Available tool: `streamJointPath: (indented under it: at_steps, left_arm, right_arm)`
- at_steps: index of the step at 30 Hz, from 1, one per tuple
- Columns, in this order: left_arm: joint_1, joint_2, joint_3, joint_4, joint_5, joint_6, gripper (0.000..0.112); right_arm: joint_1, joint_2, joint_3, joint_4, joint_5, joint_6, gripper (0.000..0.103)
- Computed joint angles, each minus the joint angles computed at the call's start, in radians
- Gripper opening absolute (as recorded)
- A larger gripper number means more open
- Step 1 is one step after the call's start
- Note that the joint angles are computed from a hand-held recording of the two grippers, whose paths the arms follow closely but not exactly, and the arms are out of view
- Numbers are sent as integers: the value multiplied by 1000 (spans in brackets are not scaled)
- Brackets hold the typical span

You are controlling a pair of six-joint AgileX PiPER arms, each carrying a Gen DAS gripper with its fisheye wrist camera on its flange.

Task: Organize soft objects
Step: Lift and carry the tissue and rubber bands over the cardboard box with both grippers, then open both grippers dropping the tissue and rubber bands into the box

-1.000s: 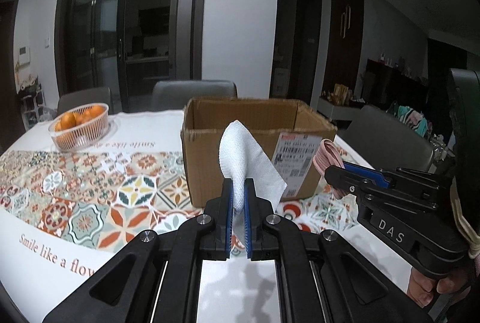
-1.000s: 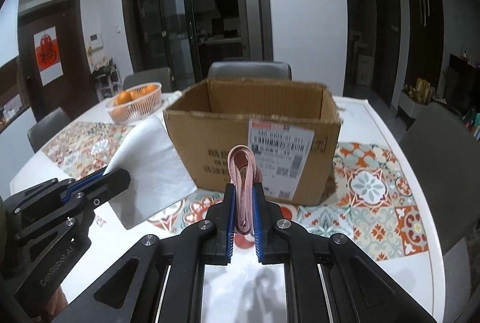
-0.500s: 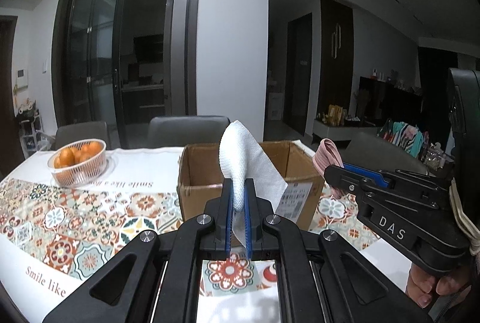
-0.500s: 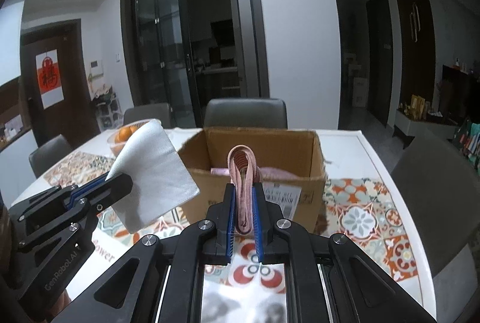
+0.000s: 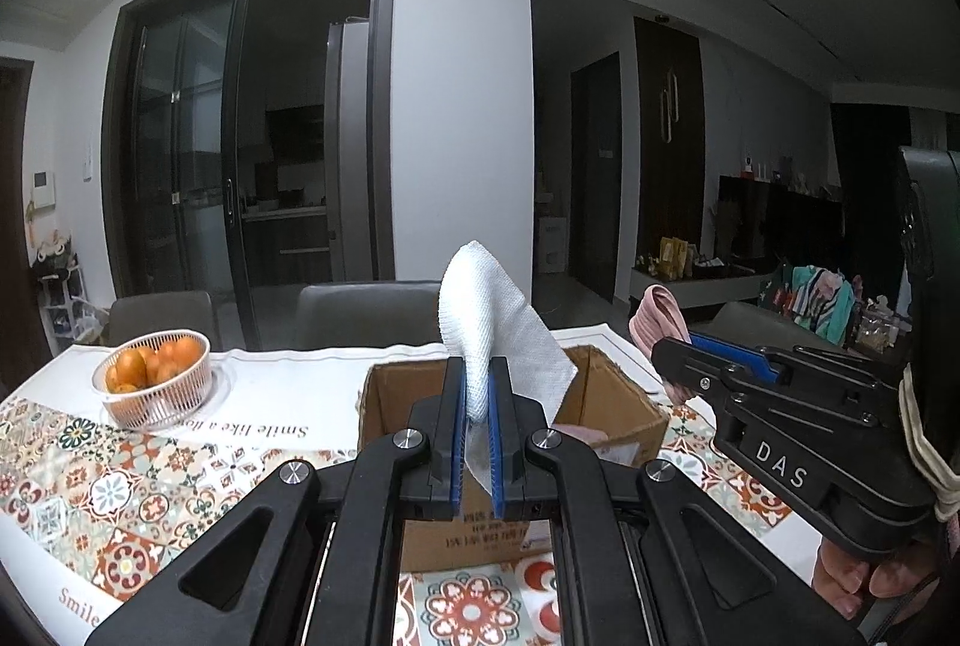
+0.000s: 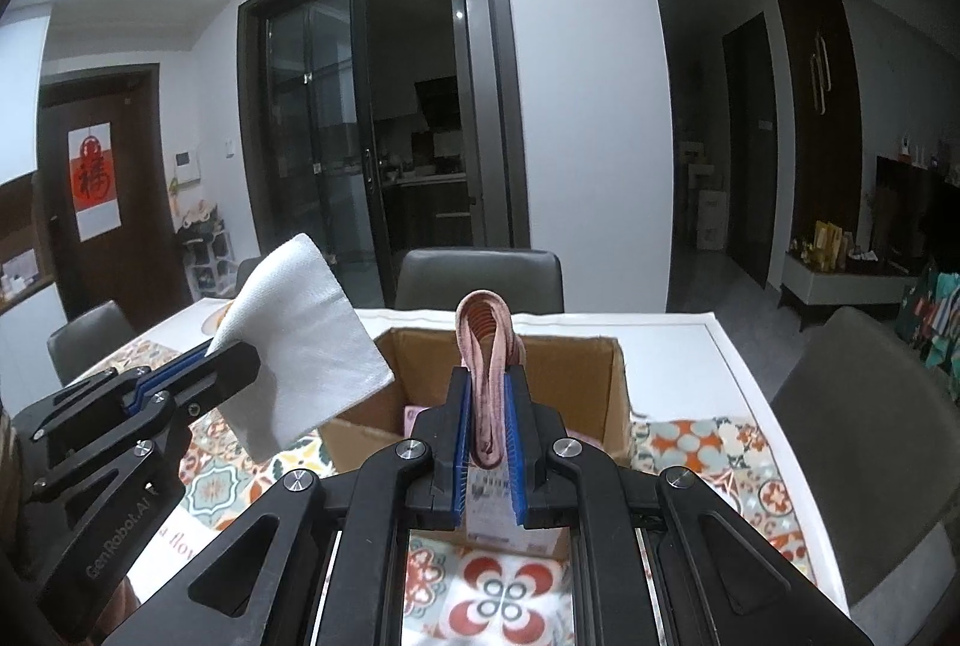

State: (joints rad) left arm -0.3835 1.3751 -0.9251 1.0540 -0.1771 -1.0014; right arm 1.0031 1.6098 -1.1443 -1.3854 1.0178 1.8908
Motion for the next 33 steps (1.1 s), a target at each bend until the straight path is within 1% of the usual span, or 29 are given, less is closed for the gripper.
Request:
streamJointPath:
  at_steps: [8, 18, 20, 22, 28, 30, 32, 33]
  left_arm:
    - [-5, 84, -63, -127, -2, 136, 8]
    - [-12, 231, -172, -148, 8, 156, 8]
    - [-1, 264, -199, -69, 6, 76, 8]
    - [-3, 290, -219, -54, 12, 60, 9]
    - [-15, 371, -293, 95, 45, -84, 9]
    - [-19, 392, -310, 169, 48, -160, 9]
    - [-24, 403, -318, 196, 55, -188, 12]
    - [-29, 407, -322, 188, 61, -180, 18]
  right_arm:
    - [-73, 32, -24, -21, -61, -10, 12]
    - [-191, 91, -64, -19, -179, -30, 12]
    - [-208, 109, -76, -17, -196, -31, 12]
    - [-224, 120, -81, -16, -215, -29, 12]
    - [-271, 165, -117, 4, -265, -48, 12]
    - [-289, 176, -123, 13, -288, -50, 12]
    - [-312, 185, -131, 31, -322, -61, 12]
    - [-320, 188, -131, 32, -334, -58, 12]
